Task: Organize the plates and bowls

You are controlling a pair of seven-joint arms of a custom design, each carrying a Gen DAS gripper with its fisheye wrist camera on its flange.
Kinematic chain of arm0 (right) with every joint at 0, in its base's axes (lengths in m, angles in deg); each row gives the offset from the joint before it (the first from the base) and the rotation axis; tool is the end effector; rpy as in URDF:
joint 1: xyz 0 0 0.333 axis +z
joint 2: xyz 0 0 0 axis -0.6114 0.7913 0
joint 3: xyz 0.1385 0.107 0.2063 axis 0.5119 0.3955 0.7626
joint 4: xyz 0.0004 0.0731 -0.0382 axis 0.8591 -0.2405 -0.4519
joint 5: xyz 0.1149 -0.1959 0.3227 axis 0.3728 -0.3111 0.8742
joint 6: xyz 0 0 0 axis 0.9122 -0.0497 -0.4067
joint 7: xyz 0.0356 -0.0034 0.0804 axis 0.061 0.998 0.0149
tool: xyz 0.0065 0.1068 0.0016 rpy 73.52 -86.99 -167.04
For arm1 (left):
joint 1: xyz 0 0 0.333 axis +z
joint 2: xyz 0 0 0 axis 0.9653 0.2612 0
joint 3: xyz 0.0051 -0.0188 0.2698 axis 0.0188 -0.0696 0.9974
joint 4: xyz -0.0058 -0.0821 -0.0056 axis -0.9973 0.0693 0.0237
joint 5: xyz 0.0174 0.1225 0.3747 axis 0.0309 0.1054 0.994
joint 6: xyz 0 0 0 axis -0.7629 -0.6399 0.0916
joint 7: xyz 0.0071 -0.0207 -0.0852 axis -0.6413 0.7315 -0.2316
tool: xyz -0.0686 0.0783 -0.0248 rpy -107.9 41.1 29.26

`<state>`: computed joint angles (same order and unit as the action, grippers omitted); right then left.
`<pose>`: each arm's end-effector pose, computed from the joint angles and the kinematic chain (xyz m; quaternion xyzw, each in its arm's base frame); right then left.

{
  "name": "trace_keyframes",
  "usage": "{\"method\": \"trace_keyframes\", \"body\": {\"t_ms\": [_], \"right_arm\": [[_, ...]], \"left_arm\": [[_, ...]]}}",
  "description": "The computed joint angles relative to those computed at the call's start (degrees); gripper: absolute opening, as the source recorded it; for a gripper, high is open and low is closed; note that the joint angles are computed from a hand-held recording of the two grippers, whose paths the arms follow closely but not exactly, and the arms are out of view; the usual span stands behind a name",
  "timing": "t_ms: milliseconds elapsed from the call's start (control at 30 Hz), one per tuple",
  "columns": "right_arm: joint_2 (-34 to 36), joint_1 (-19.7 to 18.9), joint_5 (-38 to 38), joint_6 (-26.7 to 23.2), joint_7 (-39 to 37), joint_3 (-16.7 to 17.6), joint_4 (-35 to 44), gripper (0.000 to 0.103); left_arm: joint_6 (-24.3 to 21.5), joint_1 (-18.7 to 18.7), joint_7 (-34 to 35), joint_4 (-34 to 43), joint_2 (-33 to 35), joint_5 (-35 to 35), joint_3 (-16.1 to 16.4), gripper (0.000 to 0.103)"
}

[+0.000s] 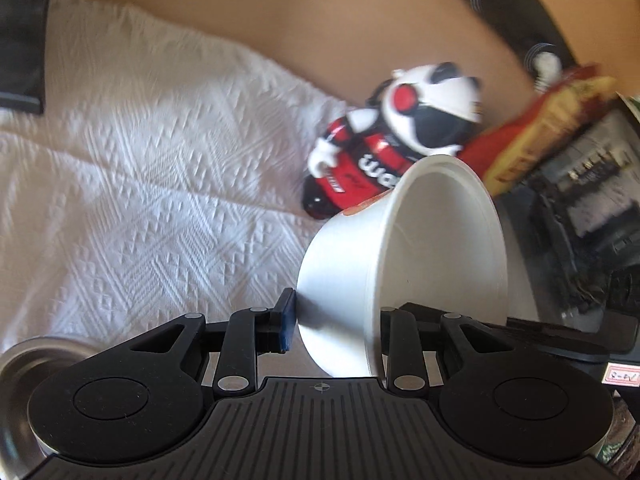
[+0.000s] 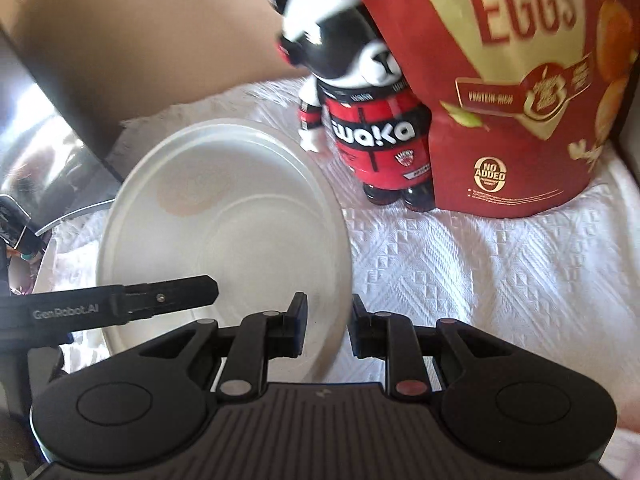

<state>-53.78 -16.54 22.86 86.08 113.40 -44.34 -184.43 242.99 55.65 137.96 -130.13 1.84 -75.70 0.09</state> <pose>0.4737 0.1548 0.3907 -0.6427 0.6984 -0.0148 0.3145 0.4904 -0.3478 0.3965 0.6314 -0.6920 0.3476 0.0394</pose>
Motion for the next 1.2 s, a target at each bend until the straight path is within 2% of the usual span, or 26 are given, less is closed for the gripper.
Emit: {"method": "trace_keyframes", "body": {"t_ms": [100,300,433,533,633,733,900,1000,1200], "right_arm": [[-5.8,-0.8,-3.8,1.0,4.7,2.1,-4.4,0.022],[-17.3,-2.6,-13.5,0.1,19.4,7.1,-13.6,0.022],[-21.7,-2.0,-17.4,-3.2,25.9,7.9,-17.5,0.022],[-22.2,-0.7,-19.0,-5.5,28.8,6.6,-18.7,0.022],[-21.5,0.8,-20.4,-5.9,29.8,5.3,-19.2,0.022],[-20.4,2.6,-20.6,-5.8,28.2,3.5,-19.1,0.022],[-20.6,4.1,-20.0,-3.3,23.8,1.5,-20.5,0.022],[-22.0,4.2,-20.5,-1.7,21.6,1.4,-21.8,0.022],[-20.9,2.9,-23.9,1.9,18.1,2.5,-21.8,0.023]], "left_arm": [[-2.0,-0.6,1.7,-3.4,-4.7,-1.5,-0.1,0.031],[-8.0,-3.6,10.3,-8.3,-9.9,-10.6,1.9,0.031],[-12.2,-5.0,14.1,-10.2,-10.8,-15.4,3.1,0.031],[-12.9,-5.4,14.4,-11.1,-10.3,-16.2,3.0,0.031],[-10.1,-5.8,13.3,-12.6,-10.0,-15.2,2.3,0.031],[-6.9,-6.2,8.3,-14.1,-10.1,-9.6,1.4,0.031],[-5.5,-7.2,4.2,-15.1,-11.5,-4.8,1.4,0.032],[-4.1,-7.3,0.1,-16.0,-12.9,-0.4,1.2,0.032],[-4.0,-9.2,1.7,-16.6,-14.3,-3.0,3.1,0.035]]}}
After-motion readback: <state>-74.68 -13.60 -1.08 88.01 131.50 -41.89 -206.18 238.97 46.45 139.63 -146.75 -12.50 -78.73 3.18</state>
